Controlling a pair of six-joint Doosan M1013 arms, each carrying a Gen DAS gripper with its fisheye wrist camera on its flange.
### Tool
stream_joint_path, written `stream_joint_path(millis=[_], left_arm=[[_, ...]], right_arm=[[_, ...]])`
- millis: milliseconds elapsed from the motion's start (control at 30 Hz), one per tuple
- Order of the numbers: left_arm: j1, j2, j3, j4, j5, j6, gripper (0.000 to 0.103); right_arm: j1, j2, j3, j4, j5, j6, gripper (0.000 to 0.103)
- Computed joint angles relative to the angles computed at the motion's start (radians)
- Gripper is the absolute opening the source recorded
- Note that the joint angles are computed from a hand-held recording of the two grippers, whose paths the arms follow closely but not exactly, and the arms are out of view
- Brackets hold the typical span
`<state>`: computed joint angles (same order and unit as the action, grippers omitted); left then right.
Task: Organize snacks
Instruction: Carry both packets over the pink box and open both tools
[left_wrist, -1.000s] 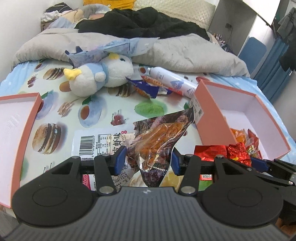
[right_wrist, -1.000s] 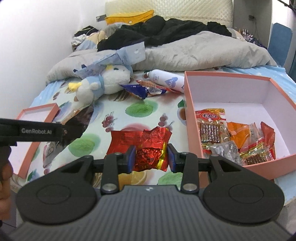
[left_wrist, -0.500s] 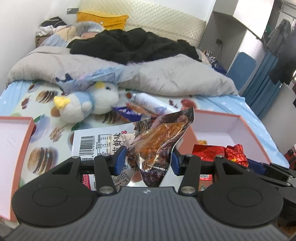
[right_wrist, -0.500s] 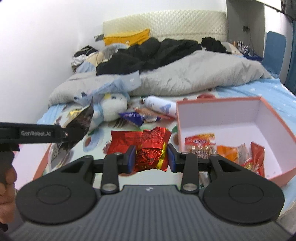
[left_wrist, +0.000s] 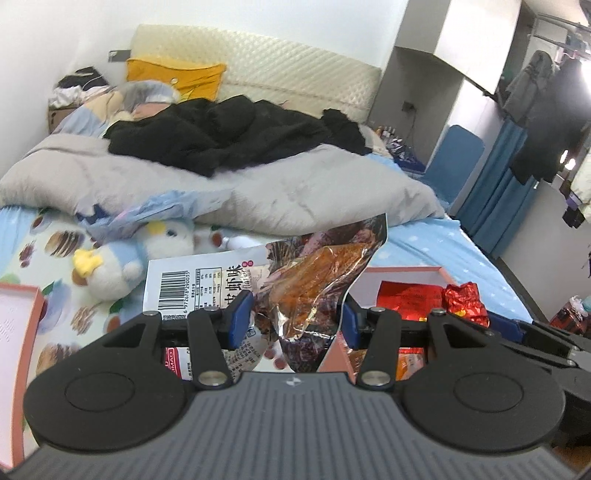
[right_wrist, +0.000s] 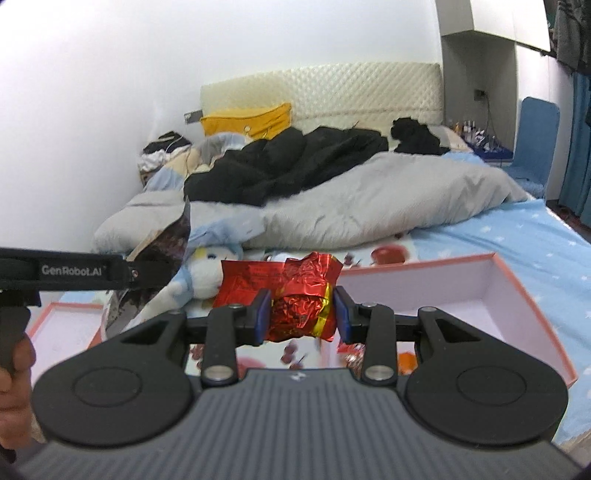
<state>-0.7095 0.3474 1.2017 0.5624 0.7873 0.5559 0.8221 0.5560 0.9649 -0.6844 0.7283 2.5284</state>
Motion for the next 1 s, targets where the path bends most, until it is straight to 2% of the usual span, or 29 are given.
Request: stream_joint_path(millis=[333,533,733,1000], left_arm=[[-0.021,0.075,-0.118,-0.039,0.002,0.082,0.055],[-0.027,0.158,-0.226,-0.109,0.03,0.162,0.055],[-0.025,0.254,-0.353,-0.207,0.084,0.267,0.055],[-0.013,0.401,-0.551,-0.357,0.227,0.414,0.055]], right_arm=[[-0.035,-0.031,0.047,-0.081,0.001,0.082,0.039],[-0.065,-0.029,0.049,-0.083,0.021,0.088,0.039],[-0.099,-0.031,0.075,-0.043,0.025,0.087,0.039],[-0.142,-0.019,0.102,0.073,0.062,0.057,0.039]])
